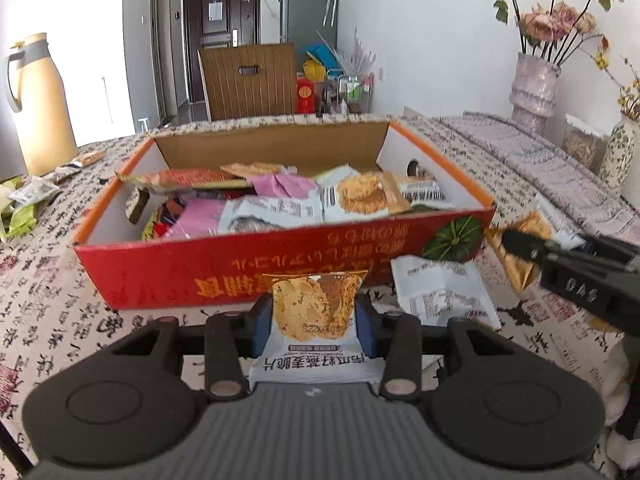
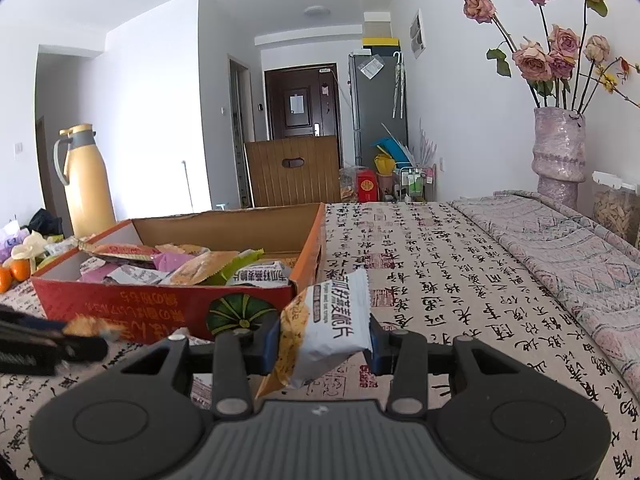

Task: Organize snacks
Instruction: 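Carry both cracker packets over the box and open both tools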

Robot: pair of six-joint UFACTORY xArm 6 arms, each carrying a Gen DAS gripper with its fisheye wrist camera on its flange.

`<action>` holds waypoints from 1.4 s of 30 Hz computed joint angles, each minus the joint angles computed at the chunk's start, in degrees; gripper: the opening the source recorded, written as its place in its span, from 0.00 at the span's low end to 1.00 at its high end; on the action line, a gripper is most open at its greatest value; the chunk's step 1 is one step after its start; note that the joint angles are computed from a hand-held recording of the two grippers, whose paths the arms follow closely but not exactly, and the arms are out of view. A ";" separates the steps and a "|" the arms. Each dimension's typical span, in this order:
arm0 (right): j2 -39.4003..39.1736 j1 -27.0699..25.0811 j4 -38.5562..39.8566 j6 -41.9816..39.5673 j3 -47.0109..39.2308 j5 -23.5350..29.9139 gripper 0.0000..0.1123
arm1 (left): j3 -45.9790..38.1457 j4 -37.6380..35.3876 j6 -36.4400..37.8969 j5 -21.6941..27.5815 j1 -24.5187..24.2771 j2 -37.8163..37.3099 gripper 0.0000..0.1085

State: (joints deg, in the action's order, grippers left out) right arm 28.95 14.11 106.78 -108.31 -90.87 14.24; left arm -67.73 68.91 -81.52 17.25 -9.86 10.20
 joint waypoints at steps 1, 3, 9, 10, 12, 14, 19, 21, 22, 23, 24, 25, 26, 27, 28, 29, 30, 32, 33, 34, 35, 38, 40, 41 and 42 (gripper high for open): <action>0.07 0.21 -0.06 -0.20 -0.18 -0.58 0.36 | 0.20 0.85 -0.81 -0.22 0.13 -0.54 0.39; -0.06 0.41 0.22 -0.87 -0.33 -1.33 0.36 | 0.60 2.81 -2.47 -0.74 0.50 -1.54 0.39; -1.71 0.53 1.68 -3.02 0.23 -2.90 0.36 | 0.39 7.11 -5.63 -1.63 1.65 -3.00 0.39; -2.09 0.56 2.05 -3.67 0.33 -3.15 0.36 | 0.22 7.55 -5.86 -1.80 1.88 -3.07 0.39; -2.80 0.59 3.44 -5.41 0.50 -3.48 0.36 | -0.24 8.71 -6.64 -1.96 2.32 -3.19 0.39; -3.33 0.58 4.28 -6.29 0.34 -3.50 0.36 | -0.65 9.92 -7.54 -2.12 2.72 -3.32 0.39; -4.24 1.06 6.78 -8.79 -0.84 -3.54 0.36 | -2.41 11.77 -8.69 -1.96 3.63 -3.03 0.39; -4.14 1.41 7.24 -9.19 -1.86 -3.56 0.36 | -3.32 12.71 -9.23 -1.83 4.03 -2.76 0.39; -4.02 1.67 7.40 -9.23 -2.41 -3.57 0.36 | -3.69 13.07 -9.42 -1.86 4.22 -2.61 0.39; -3.89 1.90 7.31 -9.00 -2.86 -3.55 0.36 | -4.26 13.41 -9.56 -1.81 4.45 -2.33 0.39; -3.65 2.22 6.96 -8.50 -3.47 -3.55 0.36 | -4.62 13.64 -9.64 -1.75 4.61 -2.16 0.39; -3.26 2.59 6.59 -8.04 -4.24 -3.60 0.36 | -5.16 13.79 -9.72 -1.69 4.84 -1.82 0.39; -2.85 2.94 6.01 -7.36 -4.99 -3.69 0.36 | -5.45 13.90 -9.80 -1.73 5.06 -1.63 0.39; -2.38 3.30 5.05 -6.28 -5.76 -3.75 0.36 | -5.84 13.97 -9.86 -1.76 5.31 -1.35 0.39; -1.82 3.72 3.91 -4.97 -6.61 -3.79 0.36 | -6.11 13.93 -9.83 -1.90 5.59 -1.17 0.39; -1.21 4.17 2.82 -3.74 -7.48 -3.86 0.36 | -6.55 14.05 -10.03 -1.97 5.85 -0.82 0.39; -0.56 4.63 1.50 -2.31 -8.39 -3.96 0.36 | -6.98 14.41 -10.48 -1.88 6.06 -0.50 0.39; 0.79 5.57 -1.06 0.24 -10.14 -4.11 0.36 | -8.15 14.82 -11.13 -1.09 6.38 0.35 0.39; 1.55 6.05 -2.46 1.64 -11.13 -4.28 0.36 | -8.70 14.81 -11.15 -0.80 6.55 0.78 0.39; 2.51 6.58 -4.21 3.46 -12.35 -4.50 0.36 | -9.33 14.75 -11.11 -0.79 6.84 1.31 0.39; 3.30 7.03 -5.77 5.11 -13.35 -4.67 0.36 | -9.91 14.67 -11.11 -0.80 7.10 1.81 0.39; 6.07 8.33 -10.90 10.80 -16.78 -5.19 0.36 | -11.56 14.64 -11.54 -0.56 7.84 3.32 0.39; 8.42 9.14 -14.95 15.09 -19.61 -5.96 0.36 | -12.25 14.61 -12.47 -0.63 8.53 4.15 0.39; 9.71 9.47 -17.92 18.28 -21.10 -6.26 0.36 | -12.43 14.43 -12.69 -0.61 8.83 4.48 0.39; 11.00 9.76 -20.81 21.41 -22.52 -6.55 0.36 | -12.67 14.06 -12.63 -0.43 9.07 4.88 0.39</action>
State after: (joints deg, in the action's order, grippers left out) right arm 39.94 23.86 85.98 -86.90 -113.39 7.69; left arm -80.40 82.97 -94.15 16.82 -0.79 15.08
